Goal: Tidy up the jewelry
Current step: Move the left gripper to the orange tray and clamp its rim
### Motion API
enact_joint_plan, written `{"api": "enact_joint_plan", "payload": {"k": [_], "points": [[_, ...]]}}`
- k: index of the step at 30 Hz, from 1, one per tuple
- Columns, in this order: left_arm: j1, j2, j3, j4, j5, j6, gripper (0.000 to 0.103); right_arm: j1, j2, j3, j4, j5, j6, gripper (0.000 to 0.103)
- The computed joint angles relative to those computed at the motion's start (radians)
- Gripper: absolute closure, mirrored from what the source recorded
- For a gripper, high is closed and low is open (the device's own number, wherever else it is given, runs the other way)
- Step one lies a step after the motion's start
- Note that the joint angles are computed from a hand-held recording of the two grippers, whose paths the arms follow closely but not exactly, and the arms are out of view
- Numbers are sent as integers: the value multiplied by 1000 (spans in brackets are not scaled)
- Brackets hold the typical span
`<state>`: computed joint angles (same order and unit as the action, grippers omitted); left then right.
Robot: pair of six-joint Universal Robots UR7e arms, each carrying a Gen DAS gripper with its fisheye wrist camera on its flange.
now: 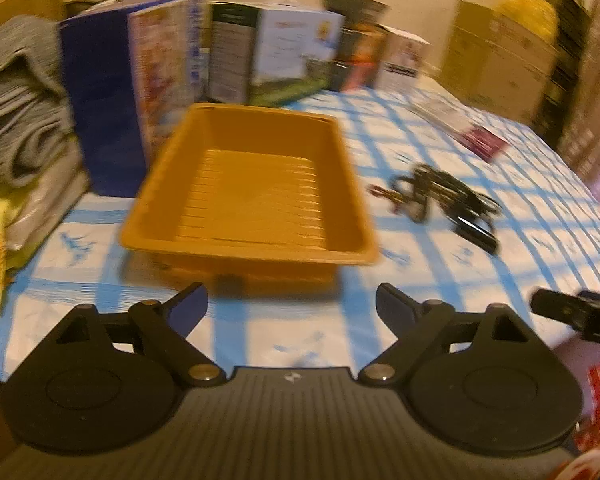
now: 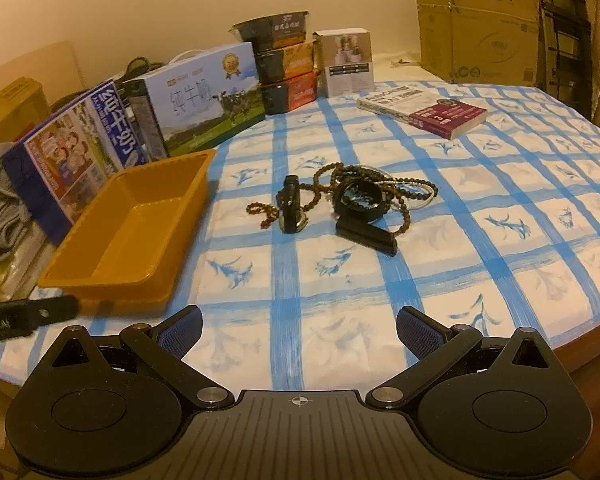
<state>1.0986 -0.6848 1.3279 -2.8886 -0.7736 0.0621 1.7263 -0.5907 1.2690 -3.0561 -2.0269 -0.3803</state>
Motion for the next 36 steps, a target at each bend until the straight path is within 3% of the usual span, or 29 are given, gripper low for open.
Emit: {"api": "enact_joint_plan", "payload": {"k": [9, 20, 28, 36], "points": [[60, 24, -46, -112, 56, -10, 19, -16, 76, -108, -7, -10, -25, 0], [110, 80, -135, -208, 28, -47, 28, -31, 162, -260, 60, -29, -18, 0], [130, 156, -242, -204, 40, -1, 49, -41, 195, -319, 85, -50, -14, 0], [136, 201, -288, -251, 61, 57, 62, -47, 186, -303, 74, -64, -2, 0]]}}
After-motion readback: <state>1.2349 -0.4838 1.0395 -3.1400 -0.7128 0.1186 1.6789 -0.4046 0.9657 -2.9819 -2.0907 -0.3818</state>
